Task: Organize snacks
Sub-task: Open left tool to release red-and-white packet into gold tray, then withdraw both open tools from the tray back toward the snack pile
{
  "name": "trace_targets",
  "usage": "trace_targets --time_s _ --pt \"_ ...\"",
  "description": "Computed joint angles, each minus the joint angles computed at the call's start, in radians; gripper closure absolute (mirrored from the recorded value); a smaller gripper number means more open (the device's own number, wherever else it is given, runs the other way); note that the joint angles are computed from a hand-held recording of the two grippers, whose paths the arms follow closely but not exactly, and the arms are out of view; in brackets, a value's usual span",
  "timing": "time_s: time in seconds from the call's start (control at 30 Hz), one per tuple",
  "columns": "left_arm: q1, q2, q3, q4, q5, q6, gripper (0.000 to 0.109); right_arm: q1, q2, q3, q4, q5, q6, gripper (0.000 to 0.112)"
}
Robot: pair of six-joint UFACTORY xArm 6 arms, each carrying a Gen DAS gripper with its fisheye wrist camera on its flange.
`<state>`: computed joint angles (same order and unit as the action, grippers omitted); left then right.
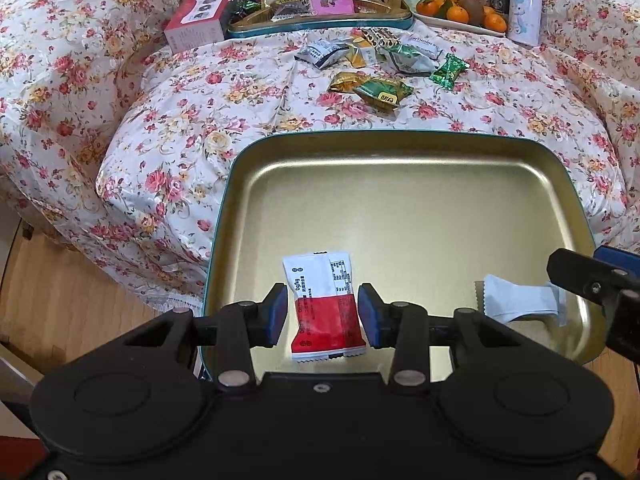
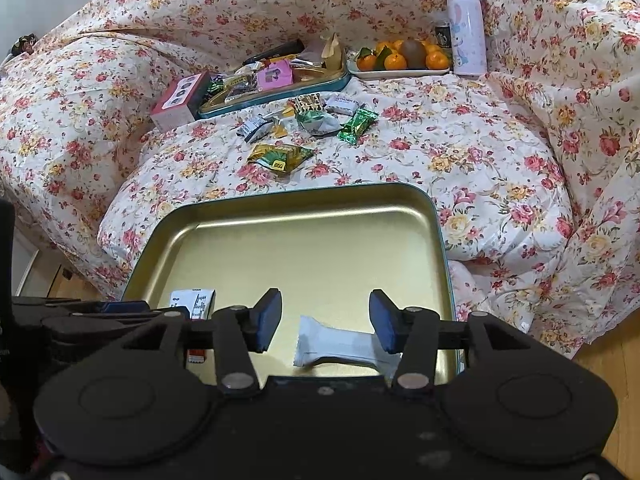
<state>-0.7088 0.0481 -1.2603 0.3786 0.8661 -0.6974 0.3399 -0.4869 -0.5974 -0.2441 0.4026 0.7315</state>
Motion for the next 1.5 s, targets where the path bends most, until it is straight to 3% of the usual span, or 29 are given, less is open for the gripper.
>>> trace_targets --time_s 1.5 --pt "0.027 -0.010 0.013 0.029 0.022 -0.126 0.060 0.017 0.033 -0.008 0.105 0.010 -0.117 0.055"
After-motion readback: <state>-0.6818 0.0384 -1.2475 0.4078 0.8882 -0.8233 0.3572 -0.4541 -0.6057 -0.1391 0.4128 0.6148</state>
